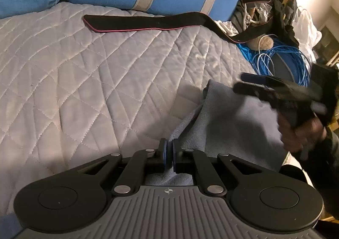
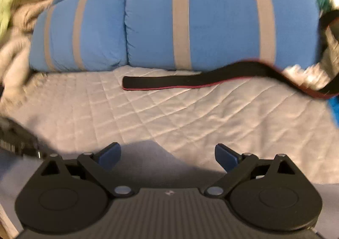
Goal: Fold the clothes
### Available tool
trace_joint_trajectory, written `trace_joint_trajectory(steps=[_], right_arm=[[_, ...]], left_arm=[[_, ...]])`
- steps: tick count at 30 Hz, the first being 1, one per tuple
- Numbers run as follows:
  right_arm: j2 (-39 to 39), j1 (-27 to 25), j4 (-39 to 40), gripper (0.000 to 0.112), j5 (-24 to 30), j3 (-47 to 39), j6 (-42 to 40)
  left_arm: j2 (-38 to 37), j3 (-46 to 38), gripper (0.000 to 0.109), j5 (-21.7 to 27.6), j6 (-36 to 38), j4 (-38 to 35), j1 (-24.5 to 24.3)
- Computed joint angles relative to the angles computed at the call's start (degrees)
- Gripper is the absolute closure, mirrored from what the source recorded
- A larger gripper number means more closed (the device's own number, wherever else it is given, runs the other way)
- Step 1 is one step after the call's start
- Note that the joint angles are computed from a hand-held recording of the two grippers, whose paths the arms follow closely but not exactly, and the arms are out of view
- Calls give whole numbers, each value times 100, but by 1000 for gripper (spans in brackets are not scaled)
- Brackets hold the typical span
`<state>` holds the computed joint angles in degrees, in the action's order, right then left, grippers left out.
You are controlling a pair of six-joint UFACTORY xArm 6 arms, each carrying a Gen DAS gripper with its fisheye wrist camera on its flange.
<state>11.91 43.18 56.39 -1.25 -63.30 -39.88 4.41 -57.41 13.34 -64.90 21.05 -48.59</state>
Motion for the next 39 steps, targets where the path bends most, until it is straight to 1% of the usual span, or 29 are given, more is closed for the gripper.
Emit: trace_joint_trajectory(steps=[1, 3, 5, 7, 8, 9, 10, 11, 13, 16, 18, 20, 21, 24, 26, 30, 34, 35, 39], right_arm=[[166, -113, 594, 14, 371, -318, -464], [457, -346, 1231, 16, 1003, -781, -920], [648, -515, 1377, 17, 1537, -1031, -1037], [838, -650, 1381, 30, 2024, -1233, -1018], [906, -706, 1436, 44, 2249, -1293, -1082], [944, -761, 1540, 70, 2469, -1316, -1191], [977, -796, 1653, 84, 2610, -1323, -1301], [968, -779, 1953, 99, 2511, -1266, -1601], [880, -787, 2946, 102, 2472, -1133, -2702], [705, -816, 4279, 104, 2542, -952, -4329], [584, -868, 4992, 104, 2688, -827, -5157], [529, -920, 5440, 104, 2808, -772, -5625], [513, -947, 5532, 104, 2853, -759, -5678], [564, -960, 5642, 104, 2846, -807, -5709], [584, -980, 5733, 104, 2850, -816, -5699], [590, -1056, 5819, 104, 2943, -774, -5661], [613, -1083, 5801, 104, 2995, -756, -5614], [620, -1090, 5796, 104, 3008, -760, -5601], [642, -1090, 5761, 104, 2989, -770, -5560]], left_arm=[[-7, 12, 102, -18, -17, 3, 3], [-21, 28, 94, -24, -21, -3, -2], [-26, 28, 88, 0, 11, -27, -12], [-49, 57, 87, -21, 20, -22, -16], [-73, 81, 87, -39, -60, 52, -12], [-105, 107, 86, -53, -150, 140, -7], [-133, 128, 86, -66, -242, 241, -3], [-158, 140, 86, -72, -350, 360, -1], [-182, 127, 85, -47, -384, 453, -25], [-159, -1, 84, 175, 26, 305, -143], [-124, -136, 84, 437, 346, 212, -245], [-124, -230, 84, 636, 554, 172, -325], [-144, -280, 84, 786, 578, 255, -367], [-299, -430, 84, 1423, 436, 826, -541], [-425, -455, 84, 1691, 468, 1027, -667], [-370, -691, 84, 2323, 1060, 1042, -965], [-105, -961, 85, 2887, 1061, 1126, -1068], [-91, -950, 85, 2894, 1055, 1071, -1047], [-136, -748, 85, 2473, 1330, 592, -940]])
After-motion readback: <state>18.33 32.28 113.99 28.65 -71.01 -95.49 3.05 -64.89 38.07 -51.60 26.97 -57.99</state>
